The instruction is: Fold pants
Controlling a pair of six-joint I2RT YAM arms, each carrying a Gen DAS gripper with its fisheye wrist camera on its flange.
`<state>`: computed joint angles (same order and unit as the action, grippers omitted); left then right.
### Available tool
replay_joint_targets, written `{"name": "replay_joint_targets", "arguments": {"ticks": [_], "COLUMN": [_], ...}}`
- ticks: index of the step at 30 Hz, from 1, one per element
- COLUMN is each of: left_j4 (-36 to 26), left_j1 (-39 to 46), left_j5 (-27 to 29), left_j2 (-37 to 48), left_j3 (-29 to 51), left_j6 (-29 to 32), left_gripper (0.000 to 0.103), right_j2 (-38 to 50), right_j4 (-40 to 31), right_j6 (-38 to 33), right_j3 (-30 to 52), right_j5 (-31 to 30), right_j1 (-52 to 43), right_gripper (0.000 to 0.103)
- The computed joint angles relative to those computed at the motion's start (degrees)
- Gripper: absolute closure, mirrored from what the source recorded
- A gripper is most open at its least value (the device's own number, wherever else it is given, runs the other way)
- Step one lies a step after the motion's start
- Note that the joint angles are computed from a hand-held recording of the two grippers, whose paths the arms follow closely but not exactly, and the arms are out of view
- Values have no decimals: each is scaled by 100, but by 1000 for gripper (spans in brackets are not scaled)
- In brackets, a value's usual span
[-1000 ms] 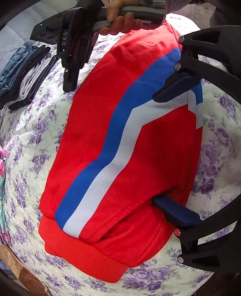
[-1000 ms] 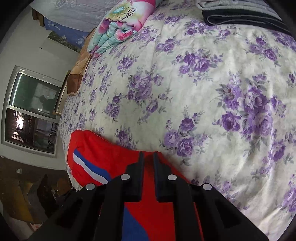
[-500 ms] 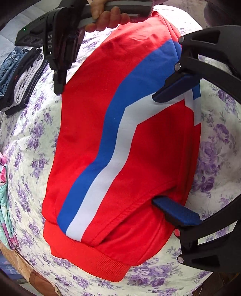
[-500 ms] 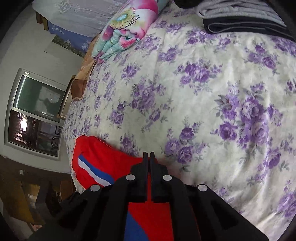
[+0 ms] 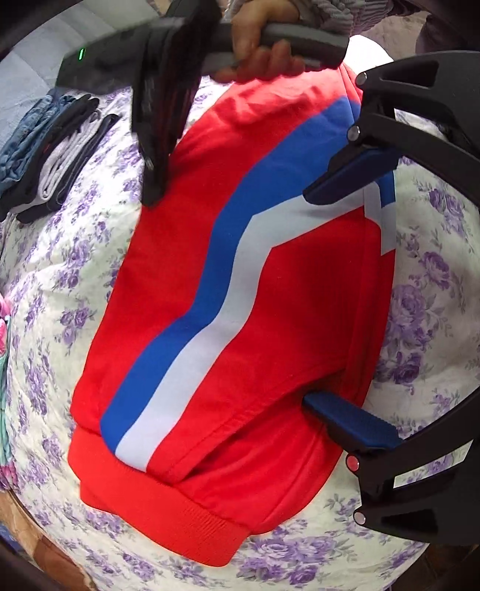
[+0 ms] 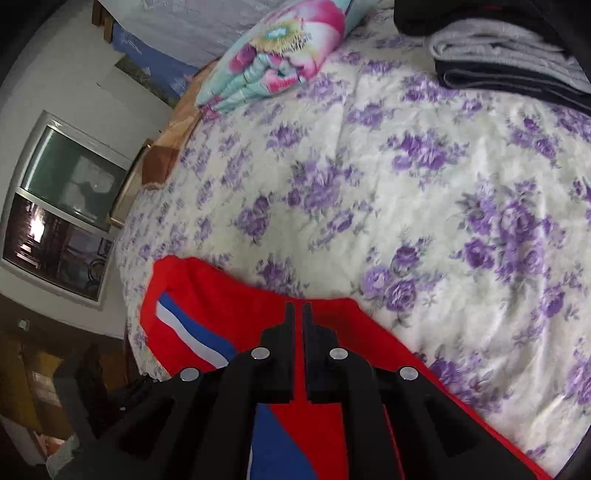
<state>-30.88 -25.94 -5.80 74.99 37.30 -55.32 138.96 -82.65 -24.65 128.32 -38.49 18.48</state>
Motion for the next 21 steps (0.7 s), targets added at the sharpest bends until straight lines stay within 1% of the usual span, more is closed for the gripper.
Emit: {"name": "replay_joint_targets", "arguments": {"ticks": [1,3,4,6,7,8,9,10,11,12,13,14,16,17,18,19,21], "left_j4": [-89,-209,-355,-667,-735,-728,-700,-584,-392,-213,-157,-209,-554,-718,-774,-814,-774], "left_j1": [6,77,125,335,562,863,1202,1564,1863,1985,1919,1660,1124,910,784,665,457], "left_j5": [5,-11,-140,-428,-468,-380,-187,132,444,603,579,298,-264,-423,-435,-386,-255], "left_j2": [-42,-536,-853,-1367,-1591,-1674,-1669,-1562,-1409,-1257,-1175,-989,-511,-360,-371,-602,-936], "left_j3": [54,-8,-26,-12,-39,-58,-114,-204,-332,-439,-466,-375,-17,144,210,143,110], "left_j6": [18,-42,-99,-104,-25,111,262,466,646,729,775,789,818,785,767,719,704], "left_gripper": [5,5,5,5,5,5,5,5,5,5,5,5,5,5,5,5,5], "right_j2": [-43,-308,-479,-817,-966,-1087,-1212,-1388,-1516,-1542,-1548,-1652,-1757,-1889,-2026,-2175,-2440], "right_j4": [278,567,579,495,471,450,485,676,870,971,1083,1310,1151,1082,976,866,781], "right_j6": [193,463,430,187,111,45,4,14,22,20,-6,-16,0,-55,-214,-371,-436], "right_j3": [-275,-670,-792,-1008,-1136,-1262,-1442,-1741,-2019,-2219,-2437,-2660,-2574,-2561,-2531,-2479,-2460], "right_j5": [147,-44,-171,-348,-346,-332,-291,-183,-28,179,245,121,92,-139,-387,-527,-643], "right_j1": [38,-45,-93,-172,-203,-229,-248,-252,-230,-183,-179,-230,-341,-505,-711,-956,-1564], "right_gripper": [103,102,97,97,95,82,62,59,58,60,60,60,60,58,57,55,35]}}
